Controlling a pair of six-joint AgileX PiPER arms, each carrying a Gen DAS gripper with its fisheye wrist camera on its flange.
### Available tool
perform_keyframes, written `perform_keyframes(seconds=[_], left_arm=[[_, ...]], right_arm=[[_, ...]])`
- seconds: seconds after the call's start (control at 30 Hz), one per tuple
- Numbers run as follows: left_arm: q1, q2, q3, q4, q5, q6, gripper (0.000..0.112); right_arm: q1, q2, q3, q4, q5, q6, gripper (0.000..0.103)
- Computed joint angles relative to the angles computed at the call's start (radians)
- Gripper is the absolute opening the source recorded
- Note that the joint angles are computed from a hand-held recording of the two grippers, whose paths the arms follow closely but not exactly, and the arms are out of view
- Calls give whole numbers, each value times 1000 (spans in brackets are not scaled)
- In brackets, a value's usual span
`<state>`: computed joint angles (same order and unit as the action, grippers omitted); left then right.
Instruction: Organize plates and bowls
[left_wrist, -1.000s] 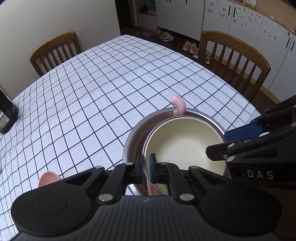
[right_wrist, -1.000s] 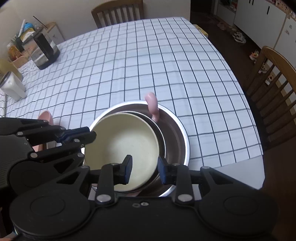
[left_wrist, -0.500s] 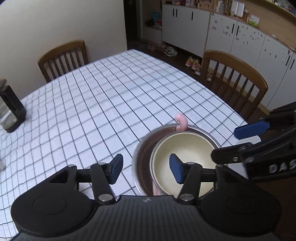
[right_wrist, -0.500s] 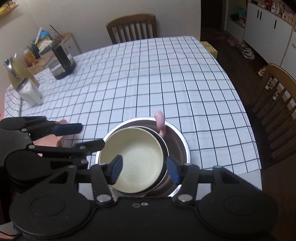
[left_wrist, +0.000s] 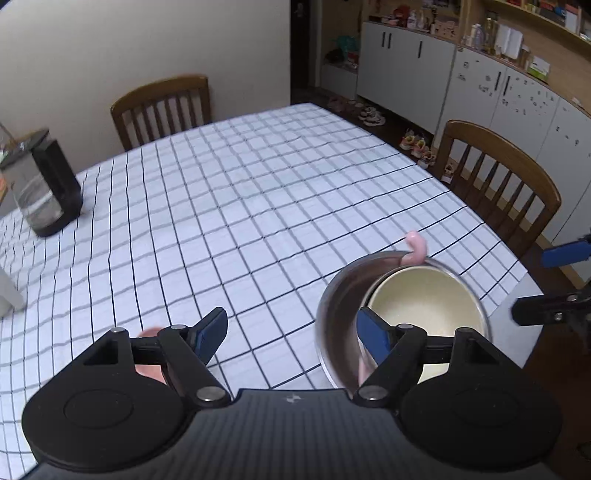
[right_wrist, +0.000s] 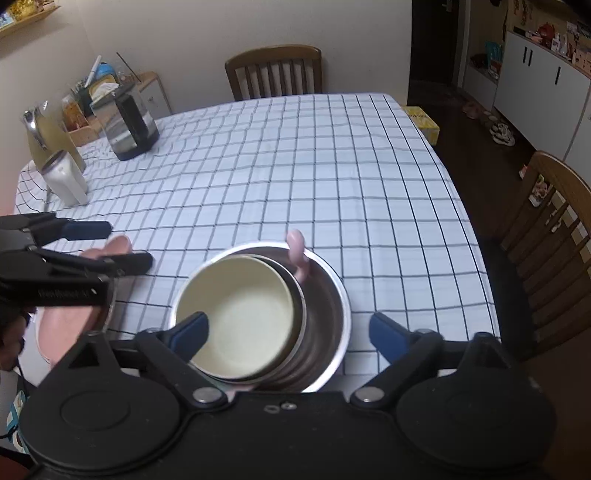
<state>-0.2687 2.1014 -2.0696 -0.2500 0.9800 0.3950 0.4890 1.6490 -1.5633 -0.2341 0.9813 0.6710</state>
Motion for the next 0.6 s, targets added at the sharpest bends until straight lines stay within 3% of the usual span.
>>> perform_keyframes(seconds=[0.27,0.6], left_arm=[[26,109,-75,-21,68,19,77],[26,171,-115,-22,76,2,77]], right_arm=[[-66,-26,139,31,-55,37,97],[-97,-21,238,62,-129,65,93]])
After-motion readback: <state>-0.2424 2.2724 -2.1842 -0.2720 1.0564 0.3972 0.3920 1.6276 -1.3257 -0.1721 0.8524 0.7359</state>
